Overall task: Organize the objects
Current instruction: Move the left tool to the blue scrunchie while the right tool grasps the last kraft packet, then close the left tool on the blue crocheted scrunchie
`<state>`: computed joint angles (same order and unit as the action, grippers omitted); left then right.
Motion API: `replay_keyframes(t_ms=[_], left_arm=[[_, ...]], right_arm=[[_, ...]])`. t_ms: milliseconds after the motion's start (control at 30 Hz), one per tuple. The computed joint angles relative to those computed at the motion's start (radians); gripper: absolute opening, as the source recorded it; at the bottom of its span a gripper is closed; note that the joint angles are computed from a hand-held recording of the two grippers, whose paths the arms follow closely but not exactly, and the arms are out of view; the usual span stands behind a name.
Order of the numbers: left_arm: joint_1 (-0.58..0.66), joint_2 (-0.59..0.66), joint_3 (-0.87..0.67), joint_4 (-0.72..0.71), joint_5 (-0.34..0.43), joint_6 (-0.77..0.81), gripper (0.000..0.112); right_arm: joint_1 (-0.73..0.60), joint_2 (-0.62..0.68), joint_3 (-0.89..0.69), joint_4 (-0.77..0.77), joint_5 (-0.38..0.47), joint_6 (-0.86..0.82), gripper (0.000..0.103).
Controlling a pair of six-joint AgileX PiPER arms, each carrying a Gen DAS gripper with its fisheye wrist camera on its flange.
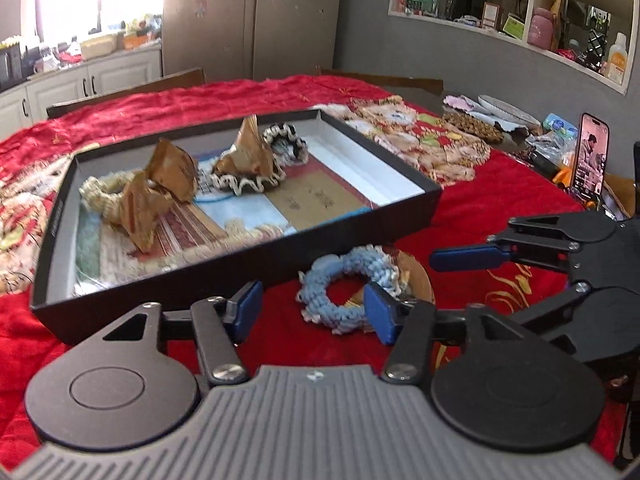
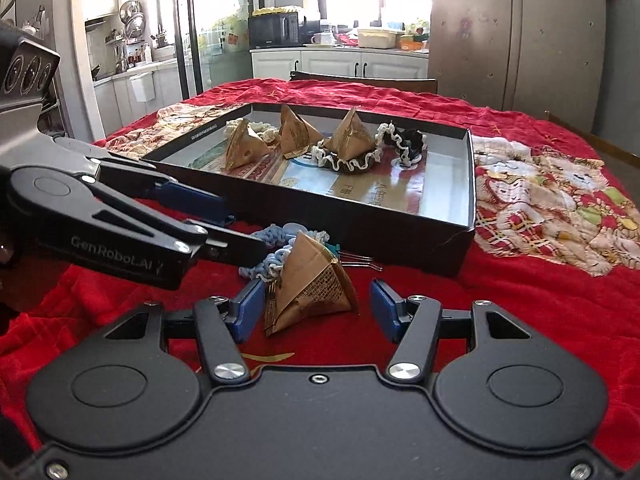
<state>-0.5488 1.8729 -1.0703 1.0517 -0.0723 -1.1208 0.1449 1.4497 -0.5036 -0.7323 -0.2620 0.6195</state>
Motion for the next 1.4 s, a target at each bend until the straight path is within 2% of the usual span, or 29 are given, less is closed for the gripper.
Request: replay_keyframes(t_ms=[67,167,267,333,433,567,633,867,1200,1400], left_arm=[[0.002,0.008,-0.007,0.097,-0.004,-0.102,0.066],[0.003,0.019,-0.019,0.194,-0.006,-0.203,0.066],[0.007,0.031,-0.031,0.352,-0.011,-0.363,0.065],[0.007,0.038,-0.041,0.445,-0.013,-0.461,0.065],[0.014,0.049,-0.057,0.607,-0.031,-0.636,0.061],[0.012,0.057,-0.07,0.686,-0.039,-0.72,0.051],[0.009,0.059,-0.072,0.687,-0.039,-0.719,0.036],[0.012,0.056,-0.065,0.607,-0.055,-0.636,0.021],[0.005,0.026,-0.019,0.309,-0.052,-0.32,0.016],[0.005,-0.004,0.017,0.136,-0.053,-0.146,0.015]], right_arm=[[-0.001,0.025,-0.008,0.033,-0.006,-0.034,0.053],[-0.015,0.043,-0.012,0.011,-0.031,-0.011,0.052],[-0.023,0.049,-0.015,-0.023,-0.041,0.016,0.047],[-0.012,0.045,-0.006,0.035,-0.038,-0.043,0.044],[-0.004,0.043,-0.002,0.079,-0.034,-0.086,0.043],[-0.003,0.043,-0.002,0.092,-0.032,-0.094,0.042],[-0.003,0.041,-0.001,0.094,-0.031,-0.098,0.042],[0.004,0.039,0.005,0.153,-0.03,-0.159,0.042],[0.021,0.03,0.018,0.218,-0.035,-0.213,0.039],[0.024,0.014,0.023,0.204,-0.03,-0.201,0.034]])
